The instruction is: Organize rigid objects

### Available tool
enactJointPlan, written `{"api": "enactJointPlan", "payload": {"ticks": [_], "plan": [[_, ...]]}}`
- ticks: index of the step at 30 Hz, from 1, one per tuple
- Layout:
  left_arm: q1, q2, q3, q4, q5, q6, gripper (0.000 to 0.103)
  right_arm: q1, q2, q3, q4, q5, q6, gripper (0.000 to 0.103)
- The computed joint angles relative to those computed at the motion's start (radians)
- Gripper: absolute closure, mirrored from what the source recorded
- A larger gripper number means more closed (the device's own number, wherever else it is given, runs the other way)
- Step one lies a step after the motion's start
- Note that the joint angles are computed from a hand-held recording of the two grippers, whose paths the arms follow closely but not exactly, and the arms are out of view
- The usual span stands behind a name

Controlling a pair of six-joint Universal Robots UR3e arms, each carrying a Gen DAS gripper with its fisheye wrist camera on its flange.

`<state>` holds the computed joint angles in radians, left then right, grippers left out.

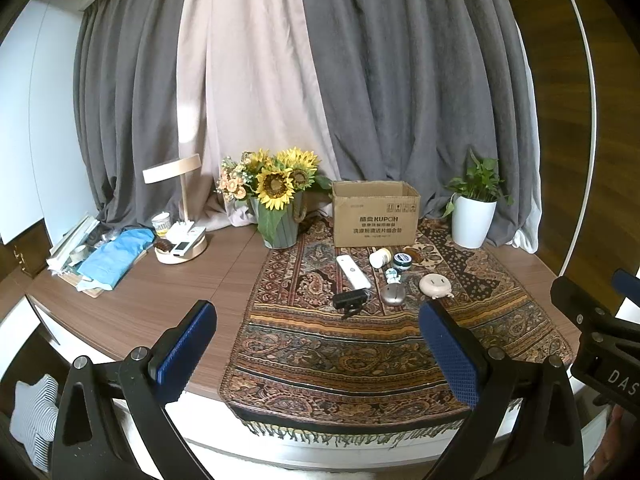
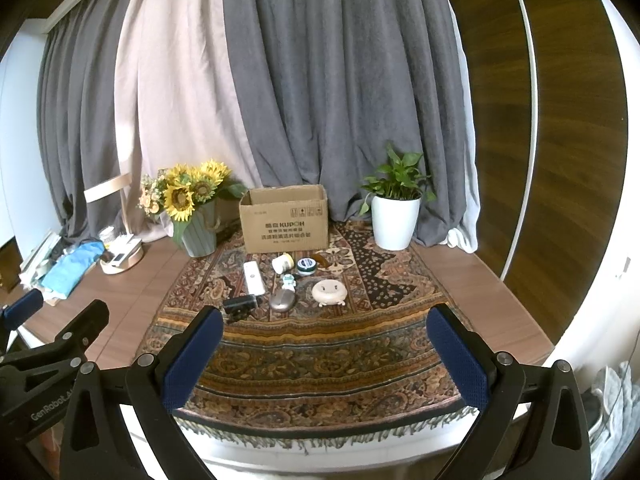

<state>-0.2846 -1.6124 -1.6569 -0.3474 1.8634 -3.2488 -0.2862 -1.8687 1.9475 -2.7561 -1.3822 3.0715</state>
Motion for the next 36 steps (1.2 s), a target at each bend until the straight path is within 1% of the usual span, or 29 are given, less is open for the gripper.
{"api": "enactJointPlan", "payload": {"ticks": [7, 14, 19, 36], "plan": [[0.002, -0.005, 0.006, -0.002, -0.002, 0.0, 0.0, 0.022, 0.02, -0.023, -0.003, -0.021, 0.009, 0.0], [0.0, -0.006, 0.006, 0.001, -0.001, 0.0, 0.0, 0.009, 0.011, -0.01, -0.007, -0.007, 0.004, 0.0], [0.004, -0.005, 0.01, -0.004, -0.005, 0.001, 0.0, 0.022, 0.022, -0.027, -0.003, -0.021, 0.01, 0.0], [0.006, -0.006, 0.012, -0.002, -0.004, 0.002, 0.0, 0.015, 0.013, -0.018, -0.005, -0.011, 0.008, 0.0]]}}
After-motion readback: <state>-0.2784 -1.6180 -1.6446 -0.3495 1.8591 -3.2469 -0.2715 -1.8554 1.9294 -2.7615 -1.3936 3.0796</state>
